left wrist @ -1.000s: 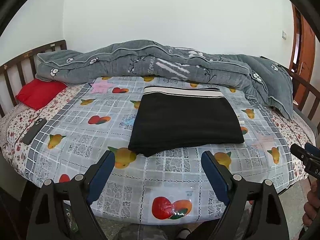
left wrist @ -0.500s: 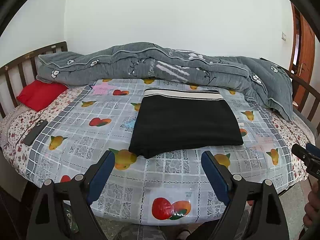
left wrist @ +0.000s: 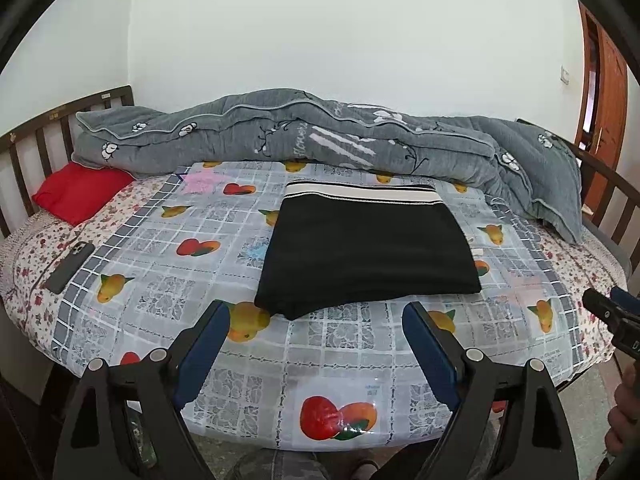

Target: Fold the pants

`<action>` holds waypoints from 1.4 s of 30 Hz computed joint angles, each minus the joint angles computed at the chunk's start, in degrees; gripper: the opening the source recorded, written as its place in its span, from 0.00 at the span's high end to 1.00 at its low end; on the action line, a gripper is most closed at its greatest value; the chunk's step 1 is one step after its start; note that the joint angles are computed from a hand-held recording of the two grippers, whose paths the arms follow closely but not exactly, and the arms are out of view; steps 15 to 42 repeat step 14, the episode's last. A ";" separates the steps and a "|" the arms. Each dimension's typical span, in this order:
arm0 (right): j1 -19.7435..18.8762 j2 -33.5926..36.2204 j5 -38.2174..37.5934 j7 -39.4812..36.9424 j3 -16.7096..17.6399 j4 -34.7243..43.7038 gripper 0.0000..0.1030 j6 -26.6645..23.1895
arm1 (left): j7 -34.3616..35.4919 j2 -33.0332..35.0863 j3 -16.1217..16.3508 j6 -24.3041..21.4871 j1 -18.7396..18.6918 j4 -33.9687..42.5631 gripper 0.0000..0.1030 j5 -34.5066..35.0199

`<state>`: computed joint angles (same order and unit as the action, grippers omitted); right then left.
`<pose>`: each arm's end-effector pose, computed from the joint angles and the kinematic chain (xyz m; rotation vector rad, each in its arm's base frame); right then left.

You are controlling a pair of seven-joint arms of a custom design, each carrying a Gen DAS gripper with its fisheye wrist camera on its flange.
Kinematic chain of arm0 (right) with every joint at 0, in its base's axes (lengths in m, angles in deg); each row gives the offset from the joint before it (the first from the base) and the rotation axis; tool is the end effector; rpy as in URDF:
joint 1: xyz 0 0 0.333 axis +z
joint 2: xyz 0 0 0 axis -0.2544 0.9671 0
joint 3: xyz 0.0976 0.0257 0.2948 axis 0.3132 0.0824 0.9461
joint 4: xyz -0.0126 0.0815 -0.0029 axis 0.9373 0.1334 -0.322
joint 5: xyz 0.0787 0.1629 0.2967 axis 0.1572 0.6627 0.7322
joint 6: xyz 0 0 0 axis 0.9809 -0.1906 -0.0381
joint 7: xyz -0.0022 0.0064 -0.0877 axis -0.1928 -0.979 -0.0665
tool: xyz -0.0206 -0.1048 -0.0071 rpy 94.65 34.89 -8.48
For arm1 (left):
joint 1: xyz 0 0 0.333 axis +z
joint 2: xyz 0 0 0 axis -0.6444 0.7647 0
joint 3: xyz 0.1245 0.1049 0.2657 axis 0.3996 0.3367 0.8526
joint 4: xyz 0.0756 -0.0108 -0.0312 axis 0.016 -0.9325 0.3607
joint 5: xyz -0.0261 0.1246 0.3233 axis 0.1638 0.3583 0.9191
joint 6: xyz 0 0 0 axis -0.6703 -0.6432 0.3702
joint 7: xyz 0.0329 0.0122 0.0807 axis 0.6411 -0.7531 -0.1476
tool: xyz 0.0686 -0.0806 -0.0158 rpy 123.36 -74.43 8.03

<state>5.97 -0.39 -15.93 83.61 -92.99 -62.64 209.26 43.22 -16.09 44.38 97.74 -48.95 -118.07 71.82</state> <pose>0.6206 0.1792 0.4950 -1.6517 1.7052 -0.8417 0.6205 -0.1220 0.5116 -1.7570 1.6340 -0.8908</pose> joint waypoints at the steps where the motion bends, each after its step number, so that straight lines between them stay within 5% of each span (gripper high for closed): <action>1: -0.10 -0.01 0.09 -0.20 0.06 -0.07 0.07 0.14 | 0.32 -0.01 -0.27 0.11 0.24 0.00 0.15 -0.45; 42: 0.56 -1.04 -2.14 1.91 -0.14 -0.46 0.06 0.07 | -2.16 -0.08 0.48 0.26 -0.26 0.29 0.15 1.55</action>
